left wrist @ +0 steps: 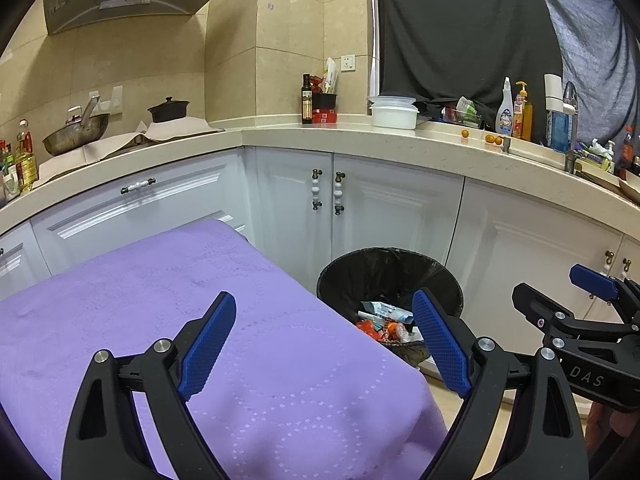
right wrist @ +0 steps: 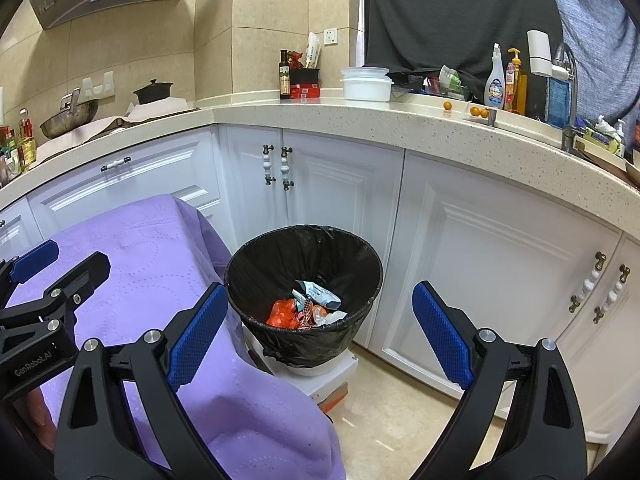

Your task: Collect trash

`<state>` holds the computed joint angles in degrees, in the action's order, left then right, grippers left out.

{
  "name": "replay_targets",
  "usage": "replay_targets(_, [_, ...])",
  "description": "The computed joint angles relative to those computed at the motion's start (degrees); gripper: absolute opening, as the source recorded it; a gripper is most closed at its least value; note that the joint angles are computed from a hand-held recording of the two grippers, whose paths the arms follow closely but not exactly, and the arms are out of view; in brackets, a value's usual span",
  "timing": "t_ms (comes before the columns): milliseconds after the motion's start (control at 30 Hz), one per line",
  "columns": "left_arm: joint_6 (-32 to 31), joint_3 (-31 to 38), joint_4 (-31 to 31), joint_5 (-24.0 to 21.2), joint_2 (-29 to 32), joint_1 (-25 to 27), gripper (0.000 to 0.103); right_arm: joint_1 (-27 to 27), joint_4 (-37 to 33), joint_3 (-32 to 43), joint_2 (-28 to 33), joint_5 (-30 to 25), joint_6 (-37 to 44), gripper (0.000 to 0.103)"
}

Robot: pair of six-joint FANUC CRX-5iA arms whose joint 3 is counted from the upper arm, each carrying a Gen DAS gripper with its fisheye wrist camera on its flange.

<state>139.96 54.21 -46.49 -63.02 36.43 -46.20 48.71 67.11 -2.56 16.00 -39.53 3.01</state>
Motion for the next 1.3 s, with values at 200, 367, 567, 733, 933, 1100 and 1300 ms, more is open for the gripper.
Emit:
replay_targets(200, [-0.1, -0.3, -0.8, 0.2, -0.2, -0.3, 0.088, 0.0, 0.0, -0.1, -0.1, 0.0, 0.0, 0.091])
replay_targets(367, [0.1, -0.5, -0.9, 0.1, -0.3, -0.3, 0.089, 0.1, 0.0, 0.1, 0.0, -0.1, 0.0, 0.091])
replay_targets(567, [-0.1, 0.0, -1.3, -0.2, -0.1, -0.6, 0.089, 0.0, 0.0, 0.0, -0.1, -0.1, 0.0, 0.091])
replay_targets(733, [-0.1, 0.5, -2.1, -0.6, 0.2, -0.9, 0.089, 0.0, 0.0, -0.1, -0.2, -0.2, 0.1, 0.091])
replay_targets(933, [1.1, 0.6, -1.9, -0.6, 0.3, -0.8, 0.095, -0.1, -0.1, -0.3, -0.3, 0.1, 0.2, 0.091])
replay_targets(1100, [2.0, -0.3, -1.4, -0.2, -0.2, -0.5, 0.096, -0.6, -0.3, -1.1, -1.0, 0.6, 0.6, 0.091])
replay_targets(1300, [-0.4, -0.4, -1.4, 0.8, -0.4, -0.6, 0.096, -0.5, -0.1, -1.3, -1.1, 0.6, 0.3, 0.091])
